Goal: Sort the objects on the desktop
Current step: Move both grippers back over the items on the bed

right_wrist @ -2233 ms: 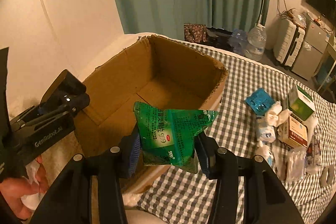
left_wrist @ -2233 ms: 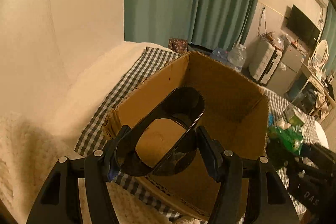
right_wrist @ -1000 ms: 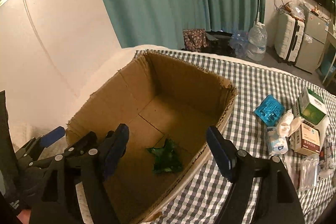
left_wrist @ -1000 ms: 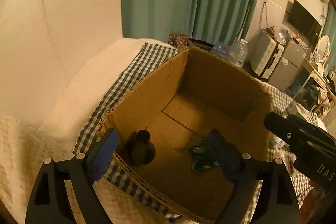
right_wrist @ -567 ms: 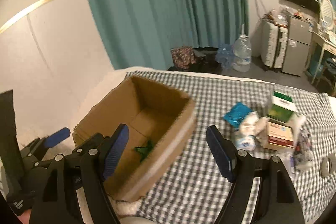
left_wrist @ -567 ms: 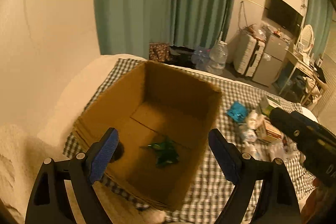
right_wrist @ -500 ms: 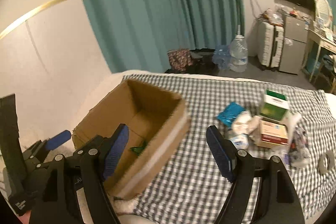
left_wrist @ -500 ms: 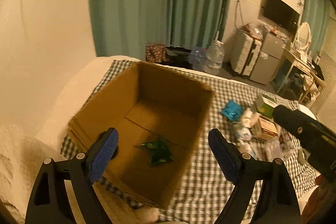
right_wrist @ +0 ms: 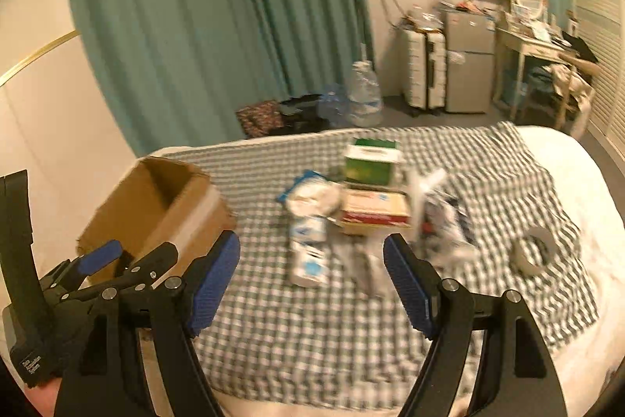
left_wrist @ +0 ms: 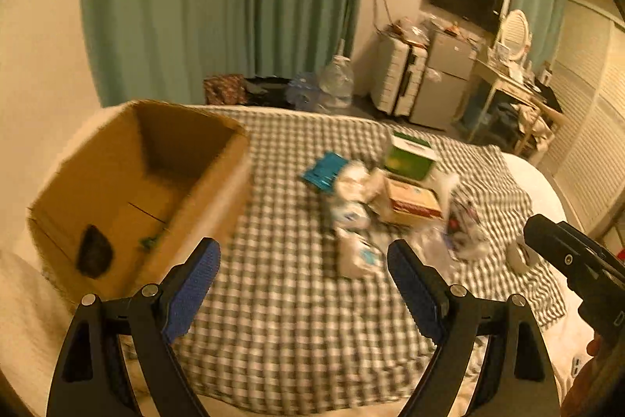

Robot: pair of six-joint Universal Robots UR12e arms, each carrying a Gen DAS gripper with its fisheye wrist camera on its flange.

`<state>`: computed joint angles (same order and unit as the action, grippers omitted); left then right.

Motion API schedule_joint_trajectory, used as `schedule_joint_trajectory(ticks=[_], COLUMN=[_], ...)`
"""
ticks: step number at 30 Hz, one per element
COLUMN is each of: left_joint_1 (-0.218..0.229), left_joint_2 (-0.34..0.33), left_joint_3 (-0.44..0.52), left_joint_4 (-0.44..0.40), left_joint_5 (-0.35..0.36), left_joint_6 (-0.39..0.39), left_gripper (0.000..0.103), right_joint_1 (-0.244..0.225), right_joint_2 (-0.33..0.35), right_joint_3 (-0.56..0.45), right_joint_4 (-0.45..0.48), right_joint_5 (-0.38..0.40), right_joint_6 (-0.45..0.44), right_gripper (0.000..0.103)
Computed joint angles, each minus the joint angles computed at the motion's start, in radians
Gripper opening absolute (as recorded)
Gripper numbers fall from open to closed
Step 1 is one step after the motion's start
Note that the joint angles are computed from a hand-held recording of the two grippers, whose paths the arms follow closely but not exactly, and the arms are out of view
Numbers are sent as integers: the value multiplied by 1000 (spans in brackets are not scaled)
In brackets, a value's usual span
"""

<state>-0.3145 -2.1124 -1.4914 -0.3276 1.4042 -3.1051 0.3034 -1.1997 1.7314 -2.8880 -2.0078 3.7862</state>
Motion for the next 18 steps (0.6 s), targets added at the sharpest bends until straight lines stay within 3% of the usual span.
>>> schedule_joint_trajectory(ticks=[9, 18], left_joint_1=[-36, -54], left_joint_2=[-44, -105], left_joint_3=[34, 79], left_joint_4=[-84, -127], left_joint_5=[27, 64], left_joint_6=[-16, -4], left_gripper=[90, 90], right_joint_1=[-39, -72], right_joint_2=[-40, 5], right_joint_3=[91, 98], right_joint_4=[16, 12], right_joint_5=[5, 79], right_joint_6=[59, 53], right_gripper=[76, 76])
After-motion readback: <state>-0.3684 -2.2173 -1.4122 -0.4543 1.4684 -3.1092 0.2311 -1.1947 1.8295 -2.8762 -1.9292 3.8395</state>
